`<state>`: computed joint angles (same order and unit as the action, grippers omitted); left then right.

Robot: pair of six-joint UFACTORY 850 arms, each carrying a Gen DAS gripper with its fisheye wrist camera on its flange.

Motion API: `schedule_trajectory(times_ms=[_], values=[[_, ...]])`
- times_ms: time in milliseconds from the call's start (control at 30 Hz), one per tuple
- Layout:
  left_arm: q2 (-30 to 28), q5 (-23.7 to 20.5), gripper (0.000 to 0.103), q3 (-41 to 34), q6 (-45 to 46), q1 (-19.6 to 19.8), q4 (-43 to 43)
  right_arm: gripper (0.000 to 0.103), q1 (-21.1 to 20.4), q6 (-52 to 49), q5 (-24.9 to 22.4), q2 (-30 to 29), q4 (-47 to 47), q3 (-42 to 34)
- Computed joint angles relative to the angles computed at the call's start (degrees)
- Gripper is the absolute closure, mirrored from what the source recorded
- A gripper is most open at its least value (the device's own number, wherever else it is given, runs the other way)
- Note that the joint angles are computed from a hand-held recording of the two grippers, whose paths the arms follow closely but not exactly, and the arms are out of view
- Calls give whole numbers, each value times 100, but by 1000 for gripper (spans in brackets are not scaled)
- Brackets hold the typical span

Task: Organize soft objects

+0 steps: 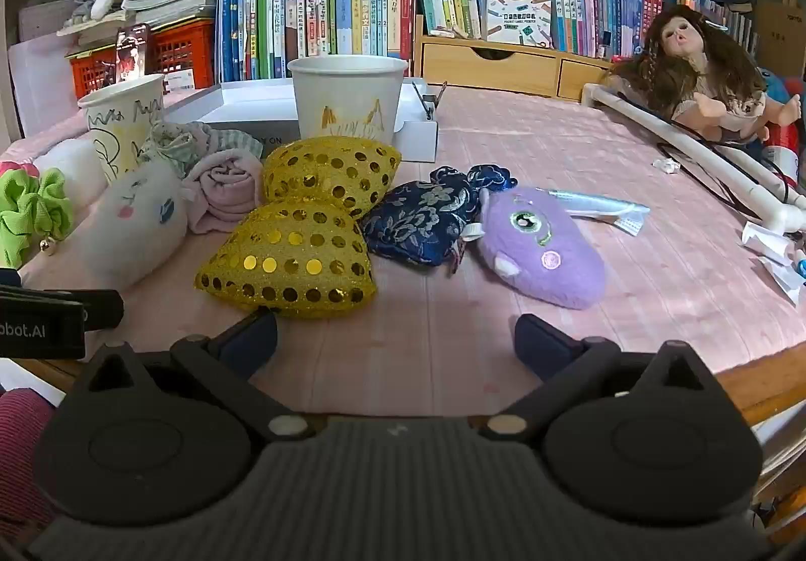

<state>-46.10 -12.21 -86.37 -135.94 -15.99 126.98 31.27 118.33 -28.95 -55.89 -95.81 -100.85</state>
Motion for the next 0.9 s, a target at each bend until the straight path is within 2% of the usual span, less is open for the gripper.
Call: schedule_trajectory(times_ms=[900], values=[[2, 9, 0, 1, 69, 0, -62, 0, -2, -152, 15, -17, 140, -43]])
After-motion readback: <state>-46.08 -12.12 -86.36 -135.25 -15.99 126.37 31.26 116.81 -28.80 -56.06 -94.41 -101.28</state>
